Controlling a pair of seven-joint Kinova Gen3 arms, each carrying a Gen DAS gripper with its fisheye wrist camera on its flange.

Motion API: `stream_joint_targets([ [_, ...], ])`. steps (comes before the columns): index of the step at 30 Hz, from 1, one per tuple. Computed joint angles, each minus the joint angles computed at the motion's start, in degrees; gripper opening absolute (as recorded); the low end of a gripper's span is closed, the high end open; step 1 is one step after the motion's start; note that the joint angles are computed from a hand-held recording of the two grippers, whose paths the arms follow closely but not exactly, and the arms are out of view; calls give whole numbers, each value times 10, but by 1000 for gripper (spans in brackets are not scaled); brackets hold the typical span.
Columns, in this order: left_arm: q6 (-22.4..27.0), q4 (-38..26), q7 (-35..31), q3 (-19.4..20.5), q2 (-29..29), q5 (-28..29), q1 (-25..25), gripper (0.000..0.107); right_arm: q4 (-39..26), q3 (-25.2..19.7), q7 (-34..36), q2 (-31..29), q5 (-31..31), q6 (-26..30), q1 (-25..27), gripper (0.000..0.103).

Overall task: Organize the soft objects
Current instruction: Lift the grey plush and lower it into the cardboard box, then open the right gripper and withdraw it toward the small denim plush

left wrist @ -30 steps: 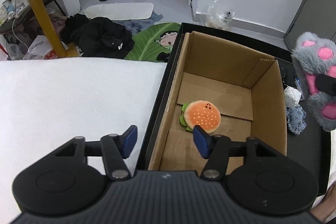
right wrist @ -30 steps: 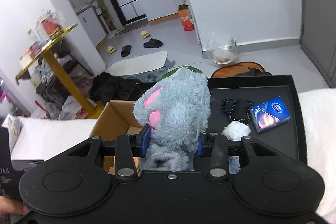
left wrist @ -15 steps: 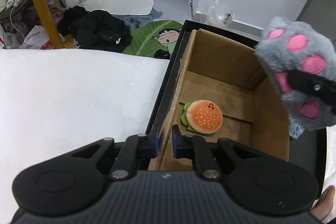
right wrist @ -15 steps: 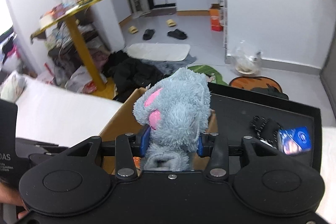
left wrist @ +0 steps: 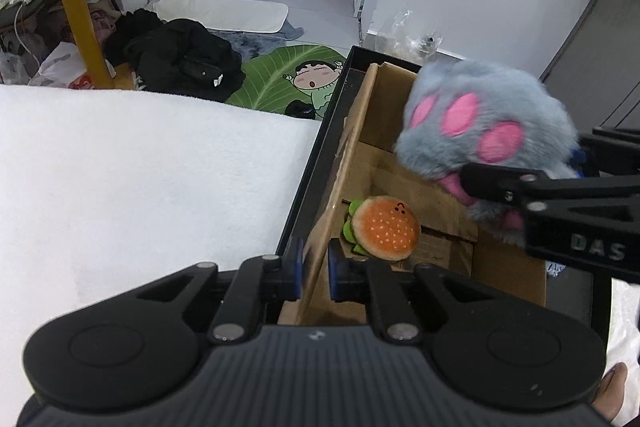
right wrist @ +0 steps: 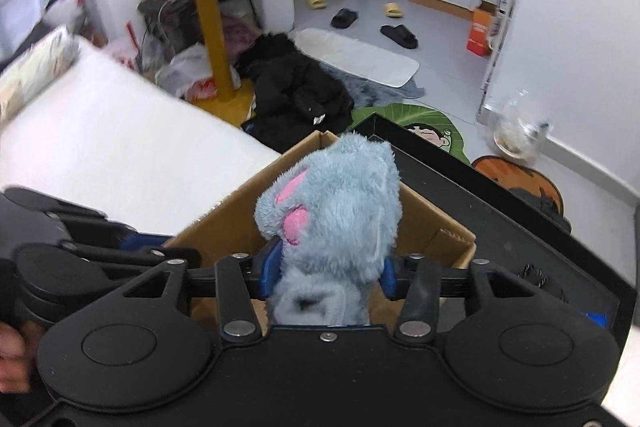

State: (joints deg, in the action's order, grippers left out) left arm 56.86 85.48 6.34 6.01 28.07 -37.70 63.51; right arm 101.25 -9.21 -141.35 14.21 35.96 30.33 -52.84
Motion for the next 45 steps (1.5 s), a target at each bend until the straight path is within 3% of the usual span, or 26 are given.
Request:
stream_joint_targets([
  [4, 0, -2, 0, 0, 1, 1, 0, 12, -10, 16, -53, 5, 43, 39, -27, 56],
  [8, 6, -9, -7, 1, 3, 1, 1, 12, 18, 11, -110, -19, 83, 34, -26, 68],
  [17, 34, -30, -24, -1, 12, -6, 12, 13, 89, -18, -228, -73, 130, -2, 24, 68],
  [23, 65, -57, -41, -1, 26, -10, 23, 15, 130, -42, -257, -100, 128, 0, 61, 68],
  [27, 83, -72, -49, -4, 32, -11, 30, 17, 148, -57, -249, -117, 118, -4, 86, 68],
  [30, 95, -82, -54, -4, 37, -9, 33, 24, 157, -66, -236, -128, 109, 2, 102, 68],
  [35, 133, -113, -70, -10, 54, -21, 50, 54, 173, -71, -203, -148, 64, -12, 137, 68],
  [38, 160, -136, -88, -12, 68, -26, 60, 62, 182, -69, -168, -154, 21, -26, 162, 68],
  [42, 190, -165, -108, -19, 85, -28, 69, 66, 188, -64, -116, -154, -40, -40, 187, 68],
  [45, 207, -181, -121, -22, 95, -25, 73, 67, 201, -64, -115, -153, -54, -60, 199, 68],
])
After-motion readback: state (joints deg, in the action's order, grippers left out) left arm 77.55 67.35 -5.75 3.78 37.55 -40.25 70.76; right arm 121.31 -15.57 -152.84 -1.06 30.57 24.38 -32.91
